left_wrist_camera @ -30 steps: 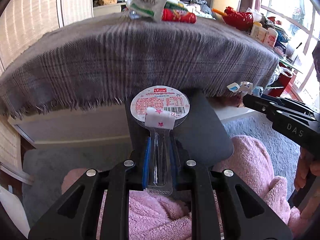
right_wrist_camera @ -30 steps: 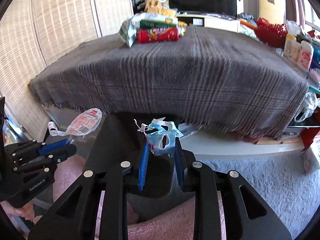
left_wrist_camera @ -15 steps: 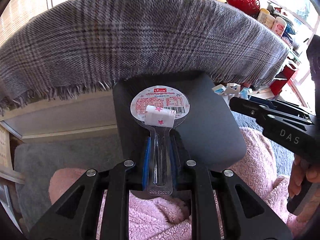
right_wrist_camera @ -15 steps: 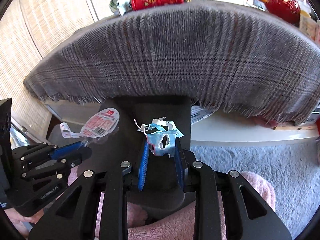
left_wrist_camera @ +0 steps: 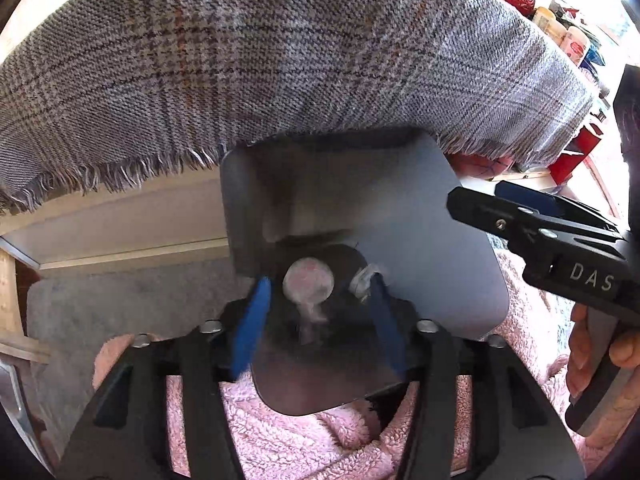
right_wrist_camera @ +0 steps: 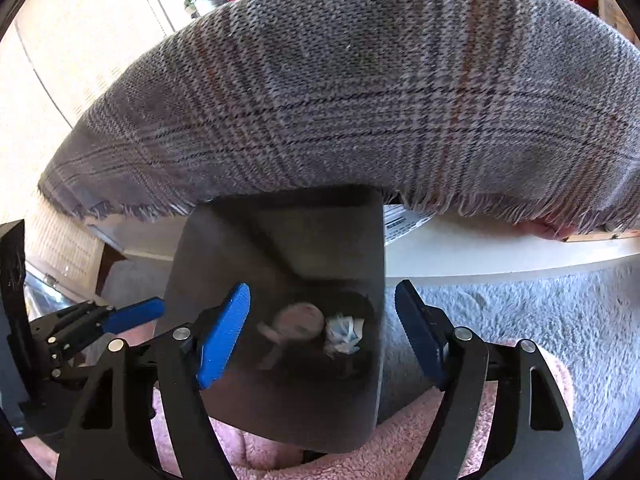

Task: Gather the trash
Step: 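Carry the cup and blue wrapper down to the bin and open both grippers, then grasp the white-green bag with the left gripper while the right grasps the Skittles tube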

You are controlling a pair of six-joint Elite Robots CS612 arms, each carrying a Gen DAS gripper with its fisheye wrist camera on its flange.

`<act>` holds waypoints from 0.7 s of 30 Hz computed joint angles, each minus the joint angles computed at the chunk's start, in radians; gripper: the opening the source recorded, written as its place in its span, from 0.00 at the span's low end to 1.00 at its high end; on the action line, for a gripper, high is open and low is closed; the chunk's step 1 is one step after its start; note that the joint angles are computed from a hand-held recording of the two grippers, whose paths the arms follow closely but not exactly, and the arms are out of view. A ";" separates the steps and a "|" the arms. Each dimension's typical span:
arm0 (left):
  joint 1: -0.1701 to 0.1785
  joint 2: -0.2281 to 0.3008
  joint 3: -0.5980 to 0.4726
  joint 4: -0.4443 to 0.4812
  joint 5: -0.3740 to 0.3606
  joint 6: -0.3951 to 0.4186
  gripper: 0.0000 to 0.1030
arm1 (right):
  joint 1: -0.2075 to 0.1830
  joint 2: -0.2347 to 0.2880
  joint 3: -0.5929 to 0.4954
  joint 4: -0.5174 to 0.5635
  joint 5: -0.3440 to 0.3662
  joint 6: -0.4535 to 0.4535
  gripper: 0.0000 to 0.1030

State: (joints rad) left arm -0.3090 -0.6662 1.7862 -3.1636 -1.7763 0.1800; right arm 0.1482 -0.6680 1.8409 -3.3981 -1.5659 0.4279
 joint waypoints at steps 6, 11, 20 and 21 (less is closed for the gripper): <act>0.002 -0.016 0.019 -0.046 0.012 0.005 0.87 | -0.001 -0.014 0.022 -0.025 -0.051 0.013 0.92; 0.000 -0.033 0.036 -0.087 0.039 0.028 0.92 | -0.007 -0.030 0.037 -0.047 -0.077 0.014 0.97; 0.016 -0.064 0.022 -0.145 0.043 0.013 0.92 | -0.011 -0.074 0.034 -0.120 -0.151 -0.030 0.97; 0.014 -0.065 0.017 -0.148 0.042 0.005 0.92 | -0.010 -0.079 0.028 -0.129 -0.158 -0.044 0.97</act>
